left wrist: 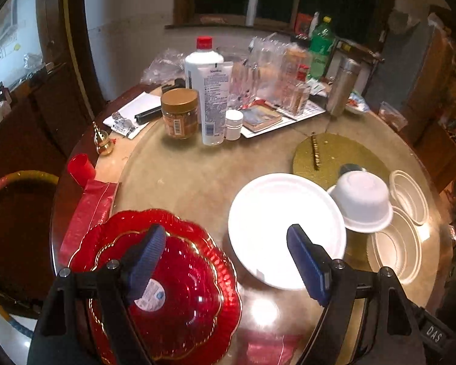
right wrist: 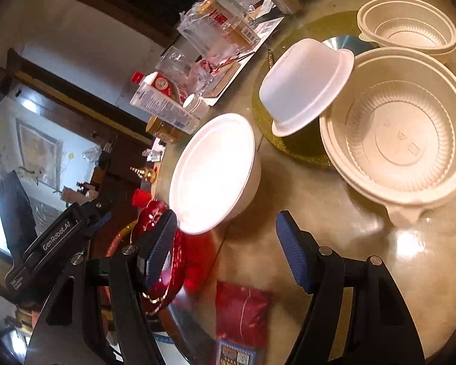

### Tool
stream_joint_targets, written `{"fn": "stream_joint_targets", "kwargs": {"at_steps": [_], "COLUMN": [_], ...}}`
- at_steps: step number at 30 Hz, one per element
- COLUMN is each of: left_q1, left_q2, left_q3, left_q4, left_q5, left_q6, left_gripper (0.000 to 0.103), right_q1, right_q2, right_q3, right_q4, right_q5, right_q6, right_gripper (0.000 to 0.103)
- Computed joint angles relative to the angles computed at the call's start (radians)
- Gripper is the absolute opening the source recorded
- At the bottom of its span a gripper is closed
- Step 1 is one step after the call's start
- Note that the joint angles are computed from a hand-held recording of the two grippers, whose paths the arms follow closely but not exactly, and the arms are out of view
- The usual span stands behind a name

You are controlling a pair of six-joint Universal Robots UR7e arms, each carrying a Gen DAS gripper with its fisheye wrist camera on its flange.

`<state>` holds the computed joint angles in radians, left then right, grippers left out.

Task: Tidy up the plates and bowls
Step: 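Reach both grippers to the large white foam plate and grasp its rim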

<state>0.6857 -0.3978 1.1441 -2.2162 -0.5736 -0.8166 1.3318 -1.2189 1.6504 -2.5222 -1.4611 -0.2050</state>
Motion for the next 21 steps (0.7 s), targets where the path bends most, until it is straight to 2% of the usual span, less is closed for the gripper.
{"fn": "stream_joint_targets", "kwargs": {"at_steps": [4, 11, 18, 21], "left_q1": [0.021, 0.062, 0.091, 0.098], "left_q2": [0.044, 0.122, 0.172, 0.187], "left_q3": [-0.102, -0.265, -0.358, -0.381], "left_q4": [0.087, 0.236, 0.287, 0.307], "left_q5": [-0.022, -0.065, -0.116, -0.117], "left_q6": [-0.009, -0.071, -0.080, -0.088], "left_gripper": [0.082, 0.082, 0.082, 0.082], "right_q1": [0.004, 0.019, 0.037, 0.043], "right_q2": [0.039, 0.093, 0.127, 0.143], "right_q3": [-0.047, -0.094, -0.120, -0.135], "right_q4": [0.030, 0.032, 0.015, 0.018], "right_q5": [-0.001, -0.046, -0.103, -0.131], "right_q6": [0.025, 0.057, 0.051, 0.052], "right_gripper": [0.069, 0.069, 0.069, 0.069]}}
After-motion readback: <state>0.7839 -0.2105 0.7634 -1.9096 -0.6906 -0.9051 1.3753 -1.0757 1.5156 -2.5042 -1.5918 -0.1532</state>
